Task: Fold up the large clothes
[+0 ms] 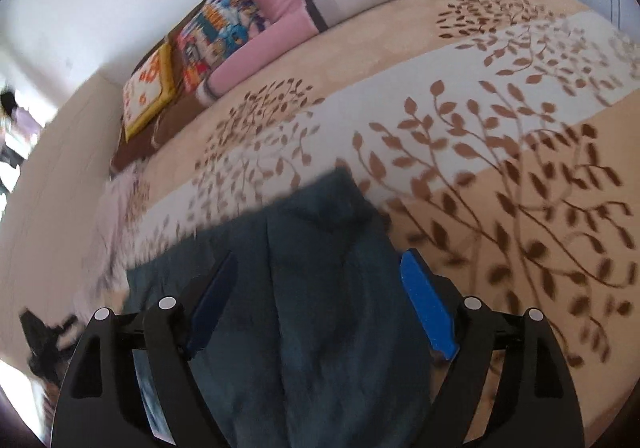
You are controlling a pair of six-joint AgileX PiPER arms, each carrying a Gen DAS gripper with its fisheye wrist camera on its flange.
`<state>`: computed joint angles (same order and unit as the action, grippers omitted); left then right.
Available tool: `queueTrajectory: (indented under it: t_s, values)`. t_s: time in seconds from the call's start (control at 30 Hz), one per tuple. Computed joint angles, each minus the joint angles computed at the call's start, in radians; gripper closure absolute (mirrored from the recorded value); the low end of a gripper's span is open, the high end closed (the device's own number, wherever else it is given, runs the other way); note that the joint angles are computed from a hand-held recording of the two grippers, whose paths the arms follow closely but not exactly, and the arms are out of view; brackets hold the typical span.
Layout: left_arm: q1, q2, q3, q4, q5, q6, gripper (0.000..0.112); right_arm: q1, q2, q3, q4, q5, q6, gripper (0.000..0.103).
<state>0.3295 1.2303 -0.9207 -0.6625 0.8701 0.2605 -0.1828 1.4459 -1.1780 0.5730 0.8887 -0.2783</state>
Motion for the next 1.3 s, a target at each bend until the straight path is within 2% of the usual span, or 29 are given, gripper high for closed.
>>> queueTrajectory:
  t_s: [0.17,0.27,0.33,0.4,0.47,0.63,0.67,0.73,0.8,0.9,1.0,1.07,1.1,1.13,1.17,1.2,1.27,1.3]
  values:
    - [0.162,-0.222,0.179,-0.035,0.123,0.082,0.040,-0.046,-0.325,0.291,-0.060,0.042,-0.060,0.021]
    - [0.277,-0.318,0.288,-0.086,0.205,0.132,0.038,-0.178,-0.470,0.429,0.004,0.160,-0.143,0.020]
    - [0.301,-0.353,0.349,-0.099,0.225,0.138,0.038,-0.291,-0.533,0.517,0.056,0.252,-0.205,0.019]
    - [0.279,-0.367,0.415,-0.108,0.195,0.105,0.038,-0.348,-0.558,0.584,0.085,0.293,-0.231,0.019]
    - [0.227,-0.357,0.455,-0.109,0.141,0.049,0.038,-0.340,-0.566,0.641,0.086,0.278,-0.205,0.019]
    - [-0.024,-0.266,0.480,0.000,-0.148,-0.171,0.038,-0.213,-0.527,0.700,0.133,0.148,-0.121,0.019]
    - [-0.043,-0.234,0.474,0.013,-0.180,-0.191,0.037,-0.181,-0.502,0.703,0.149,0.109,-0.110,0.019]
    - [-0.033,-0.161,0.479,-0.053,-0.223,-0.133,0.036,-0.125,-0.439,0.701,0.178,0.029,-0.086,0.019]
    - [-0.004,-0.106,0.482,-0.149,-0.236,-0.047,0.034,-0.104,-0.384,0.699,0.223,-0.017,-0.097,0.019]
    - [0.021,-0.050,0.500,-0.285,-0.256,0.068,0.027,-0.116,-0.294,0.688,0.292,-0.050,-0.151,0.018]
    - [0.056,0.006,0.516,-0.432,-0.252,0.207,0.027,-0.124,-0.238,0.686,0.393,-0.086,-0.204,0.018]
    - [0.056,0.024,0.519,-0.481,-0.252,0.257,0.038,-0.129,-0.217,0.688,0.453,-0.108,-0.239,0.019]
    - [0.056,0.027,0.521,-0.509,-0.244,0.297,0.052,-0.134,-0.202,0.687,0.479,-0.110,-0.257,0.020]
    - [0.058,0.022,0.521,-0.520,-0.236,0.317,0.065,-0.141,-0.187,0.687,0.508,-0.109,-0.279,0.030]
    - [0.052,0.006,0.521,-0.527,-0.233,0.326,0.070,-0.150,-0.166,0.680,0.524,-0.101,-0.299,0.042]
    - [0.042,-0.016,0.520,-0.517,-0.236,0.315,0.079,-0.158,-0.159,0.673,0.527,-0.092,-0.308,0.047]
    - [0.003,-0.074,0.509,-0.452,-0.261,0.248,0.085,-0.168,-0.183,0.666,0.504,-0.077,-0.300,0.065]
    - [-0.023,-0.106,0.505,-0.409,-0.277,0.203,0.087,-0.165,-0.204,0.660,0.483,-0.071,-0.286,0.067]
